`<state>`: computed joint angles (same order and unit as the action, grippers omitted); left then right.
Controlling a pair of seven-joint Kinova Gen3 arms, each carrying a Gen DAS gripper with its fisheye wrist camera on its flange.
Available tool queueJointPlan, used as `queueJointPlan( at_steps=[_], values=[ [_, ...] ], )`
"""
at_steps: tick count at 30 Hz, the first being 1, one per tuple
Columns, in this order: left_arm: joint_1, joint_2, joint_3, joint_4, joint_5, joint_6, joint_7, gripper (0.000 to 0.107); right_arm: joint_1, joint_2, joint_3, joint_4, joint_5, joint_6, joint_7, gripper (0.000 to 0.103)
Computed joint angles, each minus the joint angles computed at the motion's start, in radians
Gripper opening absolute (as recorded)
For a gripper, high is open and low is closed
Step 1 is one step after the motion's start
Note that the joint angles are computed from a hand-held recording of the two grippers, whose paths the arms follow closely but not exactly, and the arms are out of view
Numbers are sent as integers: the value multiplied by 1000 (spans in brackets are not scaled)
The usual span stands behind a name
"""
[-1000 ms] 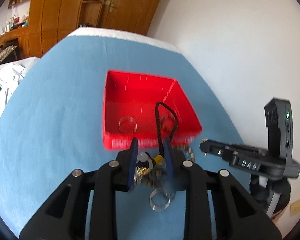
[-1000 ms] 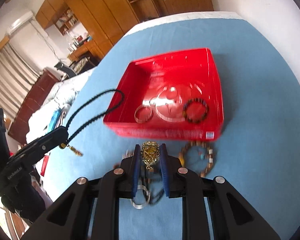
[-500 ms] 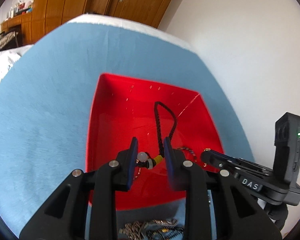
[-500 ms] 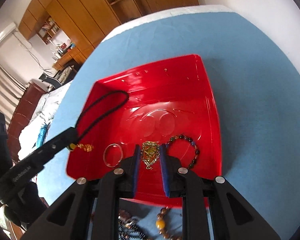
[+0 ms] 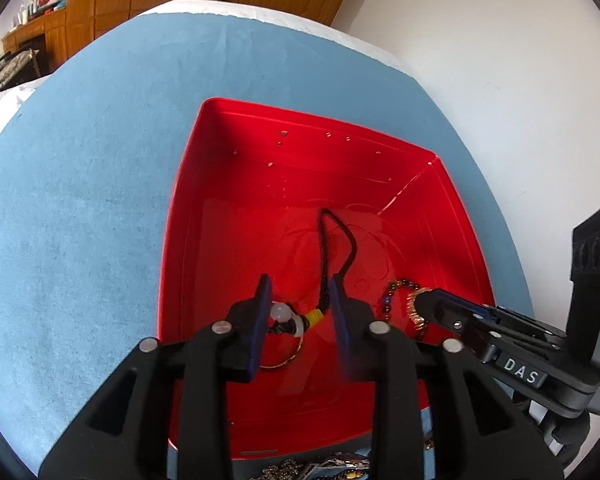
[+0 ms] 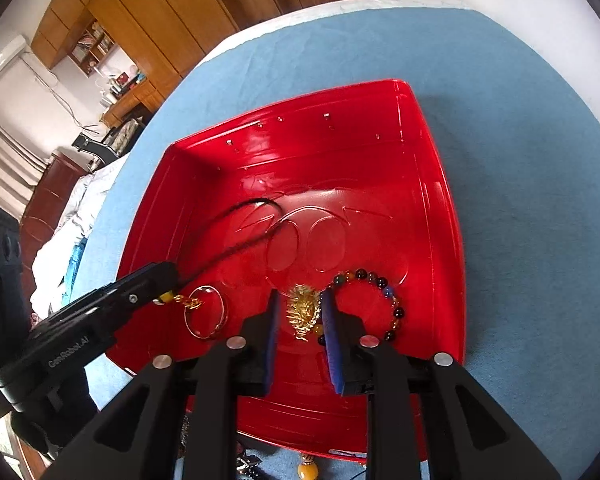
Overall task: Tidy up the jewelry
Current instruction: 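Lower both pendants into the red tin and open both tools, then grasp the brown wooden ring with the left tool while the right tool approaches the wooden bead bracelet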
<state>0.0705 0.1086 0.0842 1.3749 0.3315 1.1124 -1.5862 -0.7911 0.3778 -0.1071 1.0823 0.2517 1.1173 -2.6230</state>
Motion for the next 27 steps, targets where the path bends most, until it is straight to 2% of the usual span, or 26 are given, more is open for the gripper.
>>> queueJointPlan(
  at_steps=[2,6,15,22,27],
  values=[
    [-8,-1,-2,0,17,5,-12,44,-11,-4,2,-1,13,2,-6,26],
    [-25,-23,-11,13,45,12,-44,45,-27,-22,4,14,42,-9,-23,26],
    [-32,-127,-35,39,-4,55,-50,58,-71,-73,-15,38,117,-3,-74,26],
    [-30,-229,-53,100,-74,122,-45,58,-93,-115,-49,81,117,21,-118,26],
    [-39,-292,-87,188,-61,142,-91,57,-95,-158,-81,154,101,-8,-167,26]
  ],
)
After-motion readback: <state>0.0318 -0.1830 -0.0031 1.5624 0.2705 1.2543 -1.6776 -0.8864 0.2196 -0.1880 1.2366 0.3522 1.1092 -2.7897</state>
